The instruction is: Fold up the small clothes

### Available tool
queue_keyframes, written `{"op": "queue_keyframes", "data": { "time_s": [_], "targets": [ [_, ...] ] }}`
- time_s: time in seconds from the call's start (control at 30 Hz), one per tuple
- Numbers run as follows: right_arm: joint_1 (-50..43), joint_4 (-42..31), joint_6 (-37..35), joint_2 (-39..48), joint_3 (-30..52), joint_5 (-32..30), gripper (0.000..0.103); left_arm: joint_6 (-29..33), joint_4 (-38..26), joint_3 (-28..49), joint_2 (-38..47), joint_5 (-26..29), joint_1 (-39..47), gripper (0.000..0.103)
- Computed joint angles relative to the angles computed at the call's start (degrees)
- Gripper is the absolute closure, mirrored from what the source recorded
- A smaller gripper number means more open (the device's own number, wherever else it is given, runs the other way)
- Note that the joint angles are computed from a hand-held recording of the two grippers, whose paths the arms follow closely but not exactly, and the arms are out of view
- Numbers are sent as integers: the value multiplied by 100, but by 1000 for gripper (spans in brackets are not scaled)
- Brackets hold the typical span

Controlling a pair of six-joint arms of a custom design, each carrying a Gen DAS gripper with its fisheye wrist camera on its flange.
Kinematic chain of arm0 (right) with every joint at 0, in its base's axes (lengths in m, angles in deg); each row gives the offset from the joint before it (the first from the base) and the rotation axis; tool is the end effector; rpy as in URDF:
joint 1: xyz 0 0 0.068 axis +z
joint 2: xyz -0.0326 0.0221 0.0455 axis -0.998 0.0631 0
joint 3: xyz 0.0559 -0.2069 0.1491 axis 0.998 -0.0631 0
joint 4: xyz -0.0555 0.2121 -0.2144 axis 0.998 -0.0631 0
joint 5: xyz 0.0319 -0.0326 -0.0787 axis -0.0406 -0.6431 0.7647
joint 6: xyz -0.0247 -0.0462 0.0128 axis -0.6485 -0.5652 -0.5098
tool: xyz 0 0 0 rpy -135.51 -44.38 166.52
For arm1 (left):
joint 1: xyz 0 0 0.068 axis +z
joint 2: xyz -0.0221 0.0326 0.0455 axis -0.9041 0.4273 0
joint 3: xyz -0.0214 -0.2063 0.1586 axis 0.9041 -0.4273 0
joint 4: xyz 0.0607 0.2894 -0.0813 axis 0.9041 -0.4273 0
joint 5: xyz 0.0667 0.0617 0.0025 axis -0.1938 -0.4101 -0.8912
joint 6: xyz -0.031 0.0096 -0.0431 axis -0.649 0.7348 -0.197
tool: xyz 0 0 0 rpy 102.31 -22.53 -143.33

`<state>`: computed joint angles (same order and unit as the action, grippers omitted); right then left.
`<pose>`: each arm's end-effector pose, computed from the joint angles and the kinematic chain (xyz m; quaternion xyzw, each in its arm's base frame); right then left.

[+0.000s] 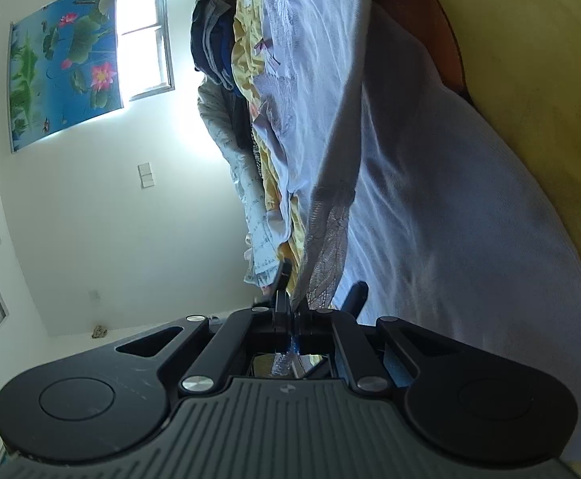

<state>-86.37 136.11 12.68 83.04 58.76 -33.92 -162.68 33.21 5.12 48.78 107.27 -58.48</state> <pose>0.3203 0.0338 0.0119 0.1878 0.7340 0.6522 0.0225 0.2430 0.0020 0.0470 -0.4152 0.7415 -0.5030 0.1575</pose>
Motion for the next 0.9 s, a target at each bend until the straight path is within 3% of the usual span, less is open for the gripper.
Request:
{"op": "queue_keyframes", "data": {
  "time_s": [0.07, 0.1, 0.13, 0.2, 0.37, 0.53, 0.63, 0.9],
  "targets": [
    [0, -116, -133, -56, -51, -48, 95, 108, -264, 42, -48, -125, -17, 67],
    [13, -214, -222, -86, -55, -55, 95, 224, -377, 88, -13, -116, -15, 85],
    [26, -337, -344, -144, -85, -48, 95, 395, -606, 178, 32, -78, -23, 95],
    [55, -550, -514, -207, -90, -71, 95, 573, -975, 259, 27, -158, -41, 100],
    [339, -1950, -1609, -575, -15, -112, 95, 1467, -2151, 133, -886, -451, 209, 101],
    [912, -3048, -2348, -590, 144, -109, 95, 3219, -4364, -261, -3169, -1040, 841, 101],
    [1288, -3138, -2409, -539, 124, -34, 95, 3909, -5249, -492, -4067, -1333, 1225, 101],
    [1918, -2819, -2124, -621, -24, 272, 95, 4582, -5943, -766, -4594, -1220, 1926, 101]
  ]
}}
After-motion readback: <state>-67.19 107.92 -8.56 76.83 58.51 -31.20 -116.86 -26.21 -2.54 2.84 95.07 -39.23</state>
